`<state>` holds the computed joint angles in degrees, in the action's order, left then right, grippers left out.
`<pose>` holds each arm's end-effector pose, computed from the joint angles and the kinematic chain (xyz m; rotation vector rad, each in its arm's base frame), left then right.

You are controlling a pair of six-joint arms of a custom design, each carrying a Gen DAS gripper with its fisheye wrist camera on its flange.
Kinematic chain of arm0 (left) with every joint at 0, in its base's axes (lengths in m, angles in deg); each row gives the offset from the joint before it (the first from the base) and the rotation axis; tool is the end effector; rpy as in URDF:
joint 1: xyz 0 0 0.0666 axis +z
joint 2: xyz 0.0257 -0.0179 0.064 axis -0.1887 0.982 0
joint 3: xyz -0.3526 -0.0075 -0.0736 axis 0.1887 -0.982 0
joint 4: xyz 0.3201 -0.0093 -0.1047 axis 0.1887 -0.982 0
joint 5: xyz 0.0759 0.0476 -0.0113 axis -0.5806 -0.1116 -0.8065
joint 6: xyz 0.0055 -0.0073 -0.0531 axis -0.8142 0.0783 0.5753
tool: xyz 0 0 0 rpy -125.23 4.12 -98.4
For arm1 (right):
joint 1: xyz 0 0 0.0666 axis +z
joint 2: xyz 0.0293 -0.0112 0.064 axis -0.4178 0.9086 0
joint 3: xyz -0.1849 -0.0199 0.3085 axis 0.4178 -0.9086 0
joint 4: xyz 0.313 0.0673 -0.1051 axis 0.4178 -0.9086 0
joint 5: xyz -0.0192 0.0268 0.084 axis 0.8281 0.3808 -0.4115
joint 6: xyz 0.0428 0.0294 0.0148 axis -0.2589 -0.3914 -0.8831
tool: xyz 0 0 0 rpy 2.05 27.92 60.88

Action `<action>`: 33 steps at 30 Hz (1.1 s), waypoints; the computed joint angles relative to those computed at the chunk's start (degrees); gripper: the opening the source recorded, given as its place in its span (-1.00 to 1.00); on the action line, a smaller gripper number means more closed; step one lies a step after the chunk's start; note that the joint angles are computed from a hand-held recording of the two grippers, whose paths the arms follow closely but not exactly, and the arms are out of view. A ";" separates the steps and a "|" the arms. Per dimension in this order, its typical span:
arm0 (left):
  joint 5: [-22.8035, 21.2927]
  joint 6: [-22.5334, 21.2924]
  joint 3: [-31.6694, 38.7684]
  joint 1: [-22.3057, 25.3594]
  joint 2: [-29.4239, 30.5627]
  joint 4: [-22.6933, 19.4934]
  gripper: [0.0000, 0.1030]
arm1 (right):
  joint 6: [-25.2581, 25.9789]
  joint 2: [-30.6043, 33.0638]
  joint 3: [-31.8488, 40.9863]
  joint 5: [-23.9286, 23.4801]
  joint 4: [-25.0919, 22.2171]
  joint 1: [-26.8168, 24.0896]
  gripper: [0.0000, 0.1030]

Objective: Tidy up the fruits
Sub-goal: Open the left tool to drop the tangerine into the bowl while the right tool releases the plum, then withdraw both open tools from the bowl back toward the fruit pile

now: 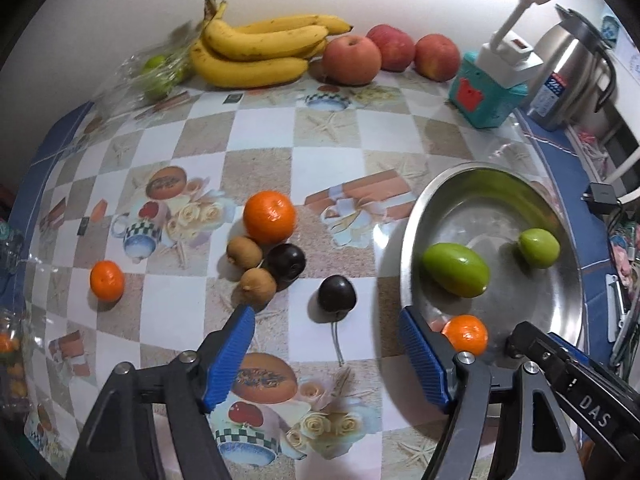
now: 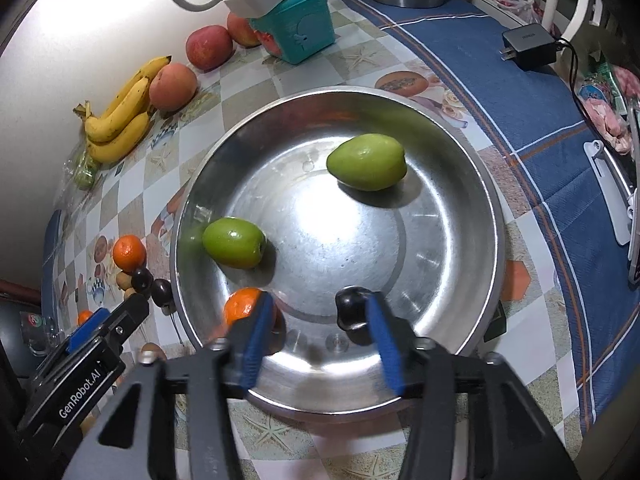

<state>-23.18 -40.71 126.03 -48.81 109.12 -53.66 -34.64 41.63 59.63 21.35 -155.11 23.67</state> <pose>0.3407 -0.2583 0.3696 0.0440 2.8012 -0.0532 0.3088 0.3401 0.3712 0.4951 2.8074 0.3014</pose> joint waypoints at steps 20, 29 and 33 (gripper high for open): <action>-1.00 4.89 -0.49 2.26 1.05 -4.77 0.99 | 4.63 3.64 3.79 0.07 -2.30 1.39 0.70; -1.48 5.13 -0.81 3.07 0.91 -5.22 1.00 | 5.58 4.41 4.45 0.45 -2.16 1.71 0.71; -2.91 5.50 -0.99 3.13 0.92 -5.61 1.00 | 5.56 4.56 4.50 0.55 -2.21 1.80 0.80</action>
